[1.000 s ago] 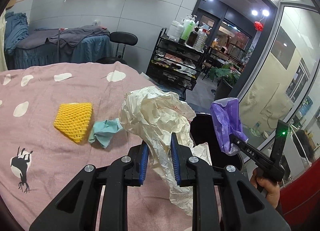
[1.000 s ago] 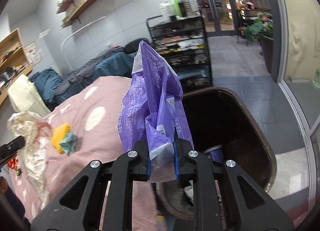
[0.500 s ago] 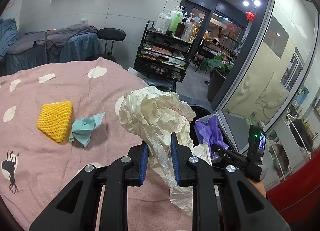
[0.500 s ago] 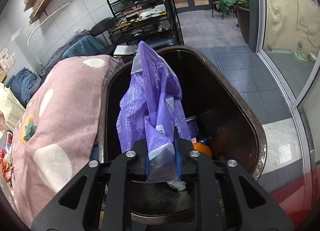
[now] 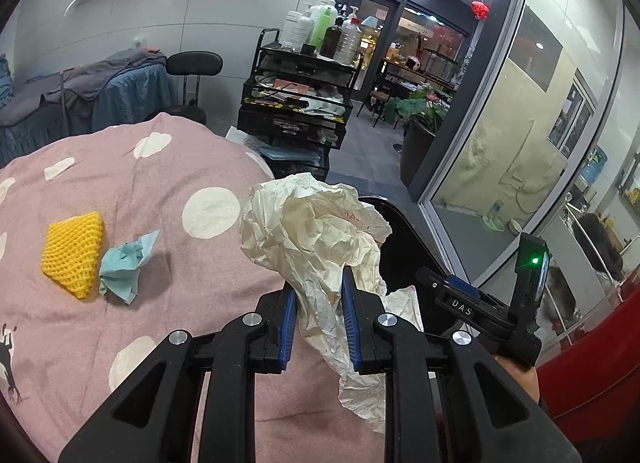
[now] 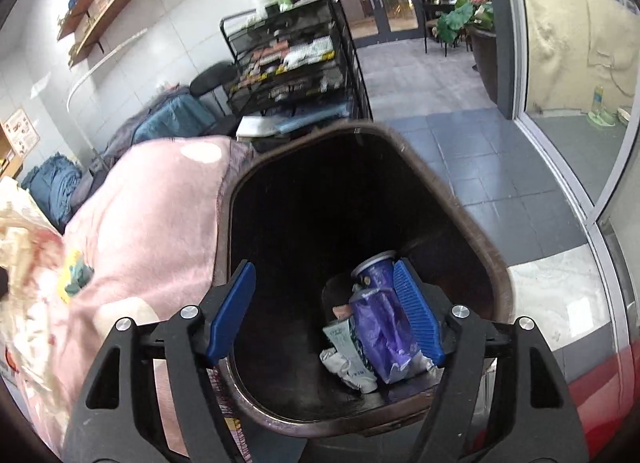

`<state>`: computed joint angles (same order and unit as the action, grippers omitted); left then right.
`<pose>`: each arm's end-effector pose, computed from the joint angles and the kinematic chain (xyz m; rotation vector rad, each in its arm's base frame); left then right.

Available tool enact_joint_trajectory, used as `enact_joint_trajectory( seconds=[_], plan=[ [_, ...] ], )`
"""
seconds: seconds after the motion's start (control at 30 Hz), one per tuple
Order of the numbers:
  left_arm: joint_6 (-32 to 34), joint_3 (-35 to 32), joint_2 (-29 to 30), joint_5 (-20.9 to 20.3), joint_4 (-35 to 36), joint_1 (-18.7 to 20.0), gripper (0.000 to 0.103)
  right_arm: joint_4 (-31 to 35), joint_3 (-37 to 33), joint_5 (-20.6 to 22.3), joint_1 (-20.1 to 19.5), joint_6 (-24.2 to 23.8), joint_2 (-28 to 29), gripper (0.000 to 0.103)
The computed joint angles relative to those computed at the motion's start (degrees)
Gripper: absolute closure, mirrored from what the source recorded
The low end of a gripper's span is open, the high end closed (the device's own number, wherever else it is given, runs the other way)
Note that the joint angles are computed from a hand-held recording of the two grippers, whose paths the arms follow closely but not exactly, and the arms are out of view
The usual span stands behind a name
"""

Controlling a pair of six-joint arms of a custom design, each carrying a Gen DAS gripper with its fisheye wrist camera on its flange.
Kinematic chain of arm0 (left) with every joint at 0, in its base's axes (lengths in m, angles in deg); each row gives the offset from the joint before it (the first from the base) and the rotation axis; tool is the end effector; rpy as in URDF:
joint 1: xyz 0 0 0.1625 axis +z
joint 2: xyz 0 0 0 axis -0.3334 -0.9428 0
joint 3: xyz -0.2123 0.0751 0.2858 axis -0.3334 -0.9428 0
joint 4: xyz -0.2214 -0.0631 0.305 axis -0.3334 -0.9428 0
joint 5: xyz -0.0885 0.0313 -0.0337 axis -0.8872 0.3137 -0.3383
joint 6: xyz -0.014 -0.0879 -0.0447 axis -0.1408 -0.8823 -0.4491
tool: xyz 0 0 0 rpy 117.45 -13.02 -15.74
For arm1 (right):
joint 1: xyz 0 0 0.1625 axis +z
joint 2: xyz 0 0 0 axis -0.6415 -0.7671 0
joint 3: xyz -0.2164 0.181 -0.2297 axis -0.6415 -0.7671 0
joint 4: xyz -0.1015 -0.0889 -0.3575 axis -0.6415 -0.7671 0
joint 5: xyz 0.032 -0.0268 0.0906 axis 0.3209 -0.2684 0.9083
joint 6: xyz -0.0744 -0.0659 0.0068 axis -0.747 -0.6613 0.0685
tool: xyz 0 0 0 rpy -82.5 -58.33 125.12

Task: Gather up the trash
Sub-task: 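Carry purple and white bags to the black bin and open both tools inside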

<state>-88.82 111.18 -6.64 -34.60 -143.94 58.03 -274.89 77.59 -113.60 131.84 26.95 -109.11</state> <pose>-0.3287 -0.4900 0.1640 0.9641 2.6314 -0.7480 0.0942 -0.4477 0.2574 -0.2123 -2.2522 1.2847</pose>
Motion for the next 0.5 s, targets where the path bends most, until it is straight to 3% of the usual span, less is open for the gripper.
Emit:
enact_joint_trajectory(
  seconds=[0.5],
  plan=[
    [1.13, -10.53, 10.50, -3.43, 7.35, -0.31, 0.082, -5.36, 1.36, -1.98, -0.26, 0.17, -4.64, 0.029]
  ],
)
